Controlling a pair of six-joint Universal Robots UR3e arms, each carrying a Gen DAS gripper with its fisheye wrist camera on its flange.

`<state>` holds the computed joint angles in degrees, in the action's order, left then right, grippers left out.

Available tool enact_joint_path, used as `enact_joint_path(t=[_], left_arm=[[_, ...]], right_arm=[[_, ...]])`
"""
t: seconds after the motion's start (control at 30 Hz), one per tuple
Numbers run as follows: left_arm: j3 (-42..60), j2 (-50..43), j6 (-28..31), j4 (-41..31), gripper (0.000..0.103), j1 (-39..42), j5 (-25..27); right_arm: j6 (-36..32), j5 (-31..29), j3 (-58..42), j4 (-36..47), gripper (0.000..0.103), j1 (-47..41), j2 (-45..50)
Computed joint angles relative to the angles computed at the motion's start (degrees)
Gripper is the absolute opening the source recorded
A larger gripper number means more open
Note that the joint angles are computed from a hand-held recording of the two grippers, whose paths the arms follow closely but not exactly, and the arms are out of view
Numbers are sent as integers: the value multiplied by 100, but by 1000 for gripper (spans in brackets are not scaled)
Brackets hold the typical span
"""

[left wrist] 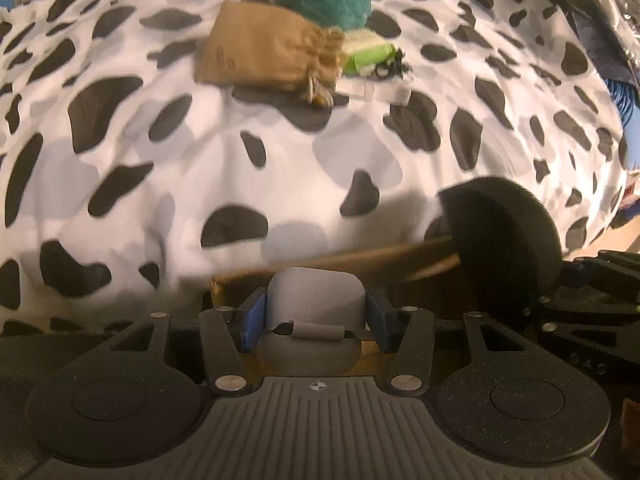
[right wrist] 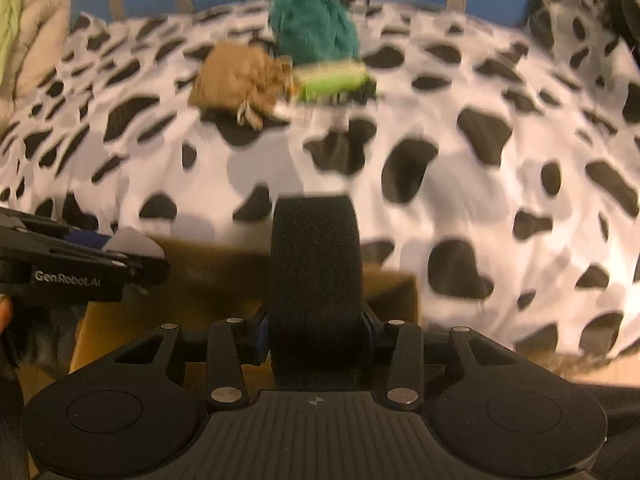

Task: Organize soft objects
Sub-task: 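Carry both items to the cardboard box and release them inside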

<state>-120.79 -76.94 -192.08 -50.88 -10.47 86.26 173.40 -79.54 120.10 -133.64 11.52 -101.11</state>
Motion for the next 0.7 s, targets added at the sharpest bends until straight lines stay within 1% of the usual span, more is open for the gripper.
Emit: enact_joint_path(t=[0.1,0.27,0.3,0.33,0.37,0.4,0.43,0.47,0.53,0.7], left_arm=[[29,-40,-1,-163,51,5,-60],[76,-99,12,-254,51,-16,-14],[104,-126,11,-268,52,-44,29],[139,-167,16,-275,53,-82,87],[177,-217,22,-296,53,-109,128],[219,-272,22,-325,59,-135,161],[252,-319,18,-343,71,-158,190],[267,-344,7,-344,74,-176,225],[293,-372,-25,-353,77,-203,284],[263,-345,-108,-360,78,-112,236]], right_arm=[[-25,-103,-112,248,45,111,148],[-68,-185,-309,497,46,269,379],[-95,-180,-357,548,56,293,420],[-116,-202,-393,552,75,338,464],[-135,-248,-397,494,83,397,480],[-149,-286,-395,433,92,445,476],[-164,-293,-403,383,94,464,482],[-171,-280,-391,357,95,463,467],[-151,-294,-438,397,97,453,504],[-101,-371,-466,385,100,454,543]])
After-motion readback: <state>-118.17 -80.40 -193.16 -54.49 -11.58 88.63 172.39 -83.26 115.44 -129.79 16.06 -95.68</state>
